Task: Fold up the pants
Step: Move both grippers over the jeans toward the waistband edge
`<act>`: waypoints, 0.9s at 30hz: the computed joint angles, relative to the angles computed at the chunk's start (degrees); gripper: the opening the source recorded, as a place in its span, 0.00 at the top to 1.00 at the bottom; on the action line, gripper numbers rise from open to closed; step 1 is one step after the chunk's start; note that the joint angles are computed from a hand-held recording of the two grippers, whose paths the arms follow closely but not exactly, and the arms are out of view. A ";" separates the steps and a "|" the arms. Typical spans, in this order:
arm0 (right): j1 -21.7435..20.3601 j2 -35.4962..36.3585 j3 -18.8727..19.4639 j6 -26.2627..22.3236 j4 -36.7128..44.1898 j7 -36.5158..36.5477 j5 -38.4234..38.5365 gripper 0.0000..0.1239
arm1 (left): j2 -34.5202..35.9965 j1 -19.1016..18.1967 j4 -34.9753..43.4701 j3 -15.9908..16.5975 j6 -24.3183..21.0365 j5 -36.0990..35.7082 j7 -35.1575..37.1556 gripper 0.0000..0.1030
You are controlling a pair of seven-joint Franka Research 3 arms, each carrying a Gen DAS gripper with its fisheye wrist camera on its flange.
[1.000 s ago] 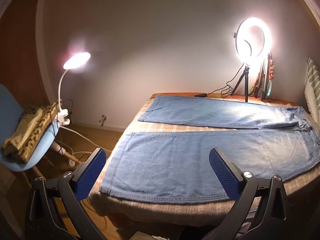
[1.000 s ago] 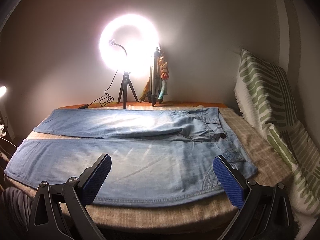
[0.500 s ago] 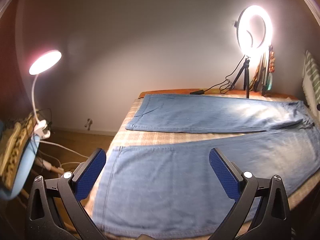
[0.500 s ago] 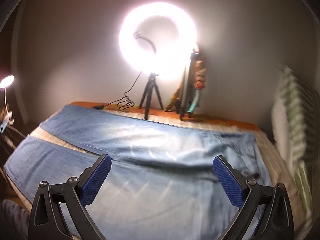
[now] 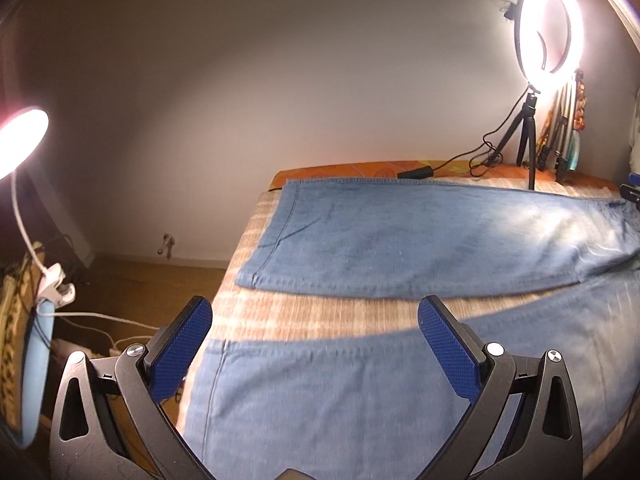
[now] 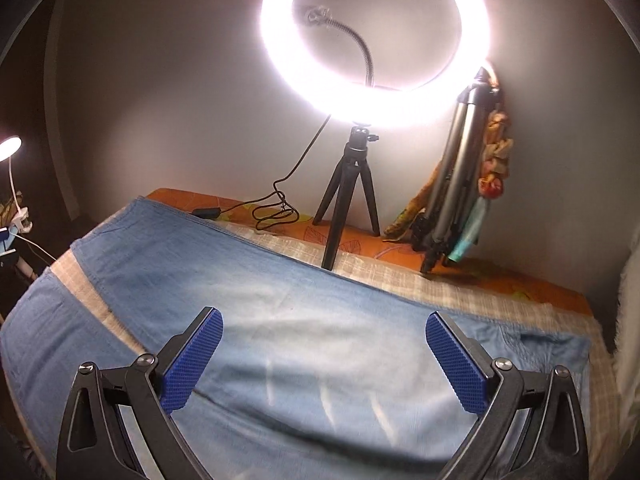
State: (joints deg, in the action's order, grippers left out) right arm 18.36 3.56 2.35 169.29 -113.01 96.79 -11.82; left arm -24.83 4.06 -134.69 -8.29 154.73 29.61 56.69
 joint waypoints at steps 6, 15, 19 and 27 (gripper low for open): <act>-1.22 8.74 1.03 -3.98 9.52 -11.54 10.24 0.18 | 5.21 1.84 4.38 -1.54 0.09 4.11 -2.16 0.01; -0.31 18.98 -2.97 -10.58 20.71 -13.65 11.44 0.24 | 11.42 2.78 9.40 -3.01 -2.36 15.68 -10.52 0.01; -0.76 22.61 -3.38 -14.16 25.38 -14.57 12.25 0.26 | 13.72 1.64 11.31 -2.27 -3.52 19.51 -12.72 0.01; -2.63 30.39 -2.59 -20.58 36.03 -19.02 14.48 0.28 | 21.41 -2.51 16.82 1.23 -3.20 6.89 -0.74 0.01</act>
State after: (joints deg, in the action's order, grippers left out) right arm 15.73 33.96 -0.23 148.71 -76.99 77.76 2.65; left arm -3.42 1.56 -117.86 -7.06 151.53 36.50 55.95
